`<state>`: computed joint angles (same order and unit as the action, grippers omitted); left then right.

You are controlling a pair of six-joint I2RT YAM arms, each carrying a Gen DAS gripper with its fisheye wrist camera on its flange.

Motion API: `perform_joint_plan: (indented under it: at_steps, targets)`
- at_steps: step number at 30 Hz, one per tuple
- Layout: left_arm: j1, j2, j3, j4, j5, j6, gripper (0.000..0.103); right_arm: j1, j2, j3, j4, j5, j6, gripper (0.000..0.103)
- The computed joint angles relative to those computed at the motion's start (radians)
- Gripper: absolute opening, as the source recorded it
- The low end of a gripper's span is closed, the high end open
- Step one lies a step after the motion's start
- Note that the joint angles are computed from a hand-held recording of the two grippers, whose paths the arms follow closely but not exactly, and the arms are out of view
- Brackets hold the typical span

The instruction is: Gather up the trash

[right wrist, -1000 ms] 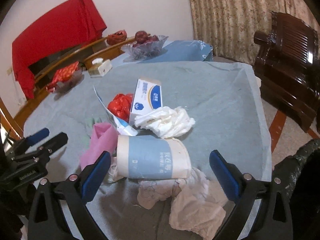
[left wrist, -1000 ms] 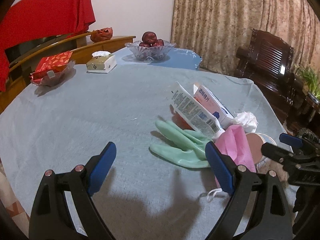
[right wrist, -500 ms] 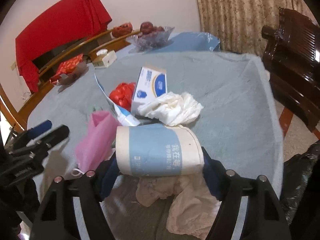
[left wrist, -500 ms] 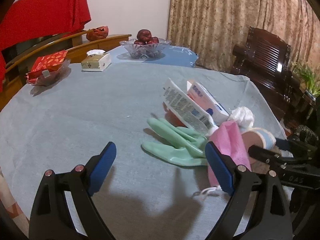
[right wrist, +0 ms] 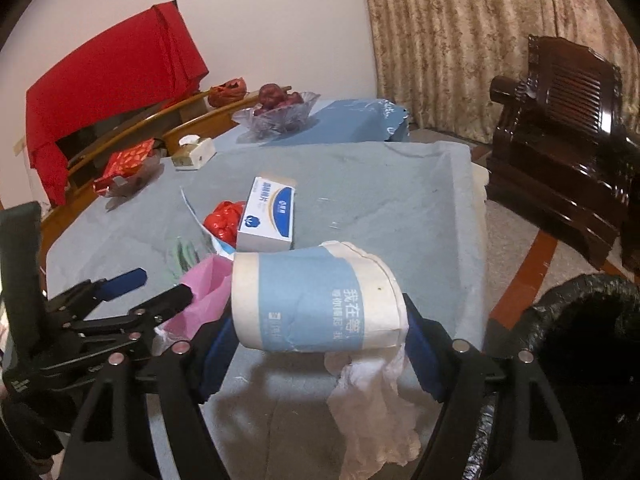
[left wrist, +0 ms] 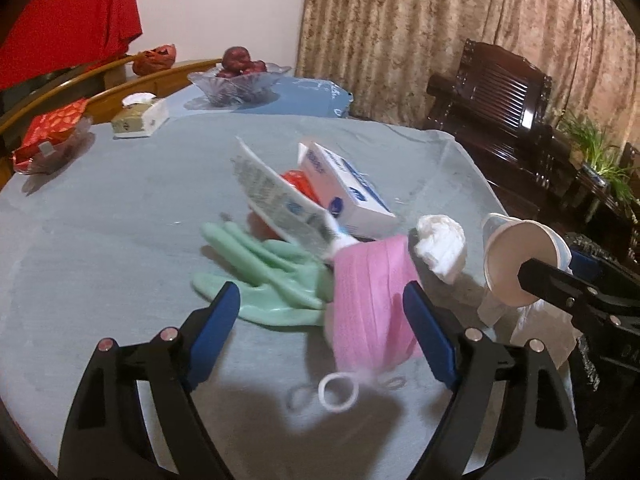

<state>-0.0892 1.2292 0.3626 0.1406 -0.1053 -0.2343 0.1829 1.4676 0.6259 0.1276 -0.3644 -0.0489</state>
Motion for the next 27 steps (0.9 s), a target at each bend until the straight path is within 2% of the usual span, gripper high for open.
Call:
perform_joint_plan:
  at_steps: [3,5,7,8,9,12,17,22,27]
  targets:
    - [-0.026,0.029,0.017,0.006,0.004,-0.011,0.081,-0.017,-0.010,-0.006,0.003,-0.012,0.006,0.074]
    - [-0.037,0.055,0.027,0.007,0.013,-0.011,0.069,-0.027,-0.012,-0.006,0.003,-0.018,0.008,0.074]
    - [-0.039,0.087,0.041,0.001,0.037,-0.014,0.043,-0.036,-0.009,-0.005,0.001,-0.023,0.006,0.074]
    - [-0.042,0.099,0.048,-0.001,0.052,-0.020,0.036,-0.040,-0.009,-0.005,0.000,-0.025,0.007,0.074]
    - [-0.040,0.104,0.049,0.001,0.072,-0.022,0.024,-0.042,-0.011,-0.006,-0.001,-0.026,0.007,0.074]
    - [-0.050,0.079,0.040,-0.004,0.074,-0.022,0.011,-0.041,-0.027,-0.017,-0.001,-0.026,0.010,0.074]
    - [-0.055,-0.052,0.027,-0.085,0.070,-0.036,0.007,-0.051,-0.076,-0.027,-0.010,-0.058,0.013,0.074]
    - [-0.045,-0.226,0.029,-0.222,0.064,-0.039,0.007,-0.043,-0.146,-0.037,-0.018,-0.097,0.021,0.074]
    - [-0.057,-0.323,0.052,-0.337,0.044,-0.050,0.007,-0.030,-0.219,-0.046,-0.050,-0.113,0.022,0.074]
